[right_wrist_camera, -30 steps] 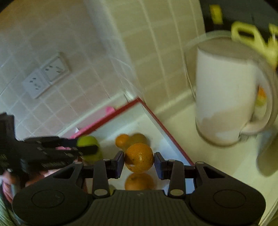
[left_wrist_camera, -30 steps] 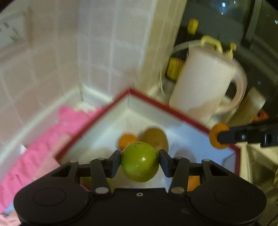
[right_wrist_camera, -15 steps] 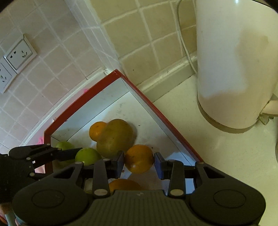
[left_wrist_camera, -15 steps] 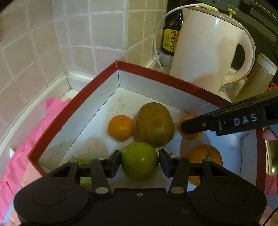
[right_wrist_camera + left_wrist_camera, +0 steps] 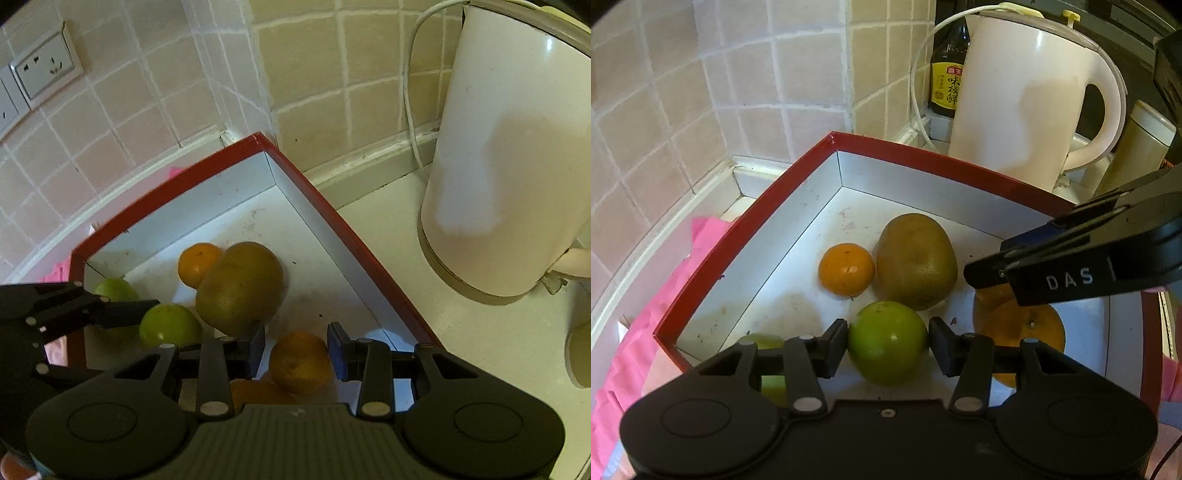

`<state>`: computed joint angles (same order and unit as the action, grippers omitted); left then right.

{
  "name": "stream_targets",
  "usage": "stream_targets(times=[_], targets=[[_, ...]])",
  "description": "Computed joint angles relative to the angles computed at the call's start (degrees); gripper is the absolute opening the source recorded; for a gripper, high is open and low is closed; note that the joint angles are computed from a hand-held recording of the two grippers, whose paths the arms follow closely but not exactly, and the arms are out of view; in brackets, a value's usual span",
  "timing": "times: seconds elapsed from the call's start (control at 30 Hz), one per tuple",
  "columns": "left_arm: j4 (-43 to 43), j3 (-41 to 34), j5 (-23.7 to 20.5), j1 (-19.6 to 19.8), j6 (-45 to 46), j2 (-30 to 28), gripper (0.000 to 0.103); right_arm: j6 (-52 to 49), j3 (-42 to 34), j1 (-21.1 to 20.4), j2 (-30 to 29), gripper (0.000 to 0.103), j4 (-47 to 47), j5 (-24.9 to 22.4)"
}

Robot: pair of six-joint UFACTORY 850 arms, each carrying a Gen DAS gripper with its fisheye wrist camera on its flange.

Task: Organize fruits
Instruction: 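Carry the apple and orange into the red box and open both tools, then grasp a brown kiwi with the left tool while the right tool grasps a green apple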

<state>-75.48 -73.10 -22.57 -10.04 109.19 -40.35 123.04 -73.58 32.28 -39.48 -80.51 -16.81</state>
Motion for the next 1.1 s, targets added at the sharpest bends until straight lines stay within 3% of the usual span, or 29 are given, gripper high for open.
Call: stream_targets(times=[0.17, 0.23, 0.27, 0.3, 0.37, 0.5, 0.6, 0.7, 0.8, 1.1], targets=[[-0.3, 0.8, -0.9, 0.6, -0.5, 1.1, 0.063, 8.9, 3.0, 0.5, 3.1, 0.044, -7.5, -0.9], [-3.8, 2.2, -2.4, 1.6, 2.5, 2.9, 0.071, 11.4, 4.9, 1.5, 5.6, 0.053, -9.2, -3.8], [-6.3, 3.3, -3.7, 2.4, 4.5, 4.1, 0.075, 13.1, 5.7, 2.0, 6.7, 0.064, -10.4, -5.3], [-7.5, 4.1, -5.0, 3.1, 5.3, 5.2, 0.076, 16.0, 6.8, 2.8, 7.9, 0.076, -12.6, -7.5], [-9.5, 6.3, -7.6, 4.9, 6.1, 7.8, 0.077, 19.7, 8.4, 5.3, 10.2, 0.085, -15.1, -13.4], [-19.5, 14.1, -9.5, 8.6, 15.3, 15.3, 0.078, 15.6, 7.1, 10.8, 11.5, 0.099, -14.2, -24.9], [-22.4, 18.7, -10.5, 12.5, 18.2, 20.1, 0.078, 14.5, 4.6, 14.8, 10.6, 0.103, -16.3, -32.5], [-23.7, 21.7, -10.2, 17.4, 19.5, 23.9, 0.078, 13.4, 1.3, 17.6, 9.0, 0.103, -18.1, -36.8], [-25.4, 22.9, -9.3, 23.3, 20.1, 26.4, 0.078, 10.2, -3.5, 19.1, 6.5, 0.103, -19.5, -35.5], [-21.7, 19.3, -10.1, 41.5, 8.3, 26.3, 0.078, 7.3, -14.2, 20.7, 0.6, 0.103, -19.6, -21.4]])
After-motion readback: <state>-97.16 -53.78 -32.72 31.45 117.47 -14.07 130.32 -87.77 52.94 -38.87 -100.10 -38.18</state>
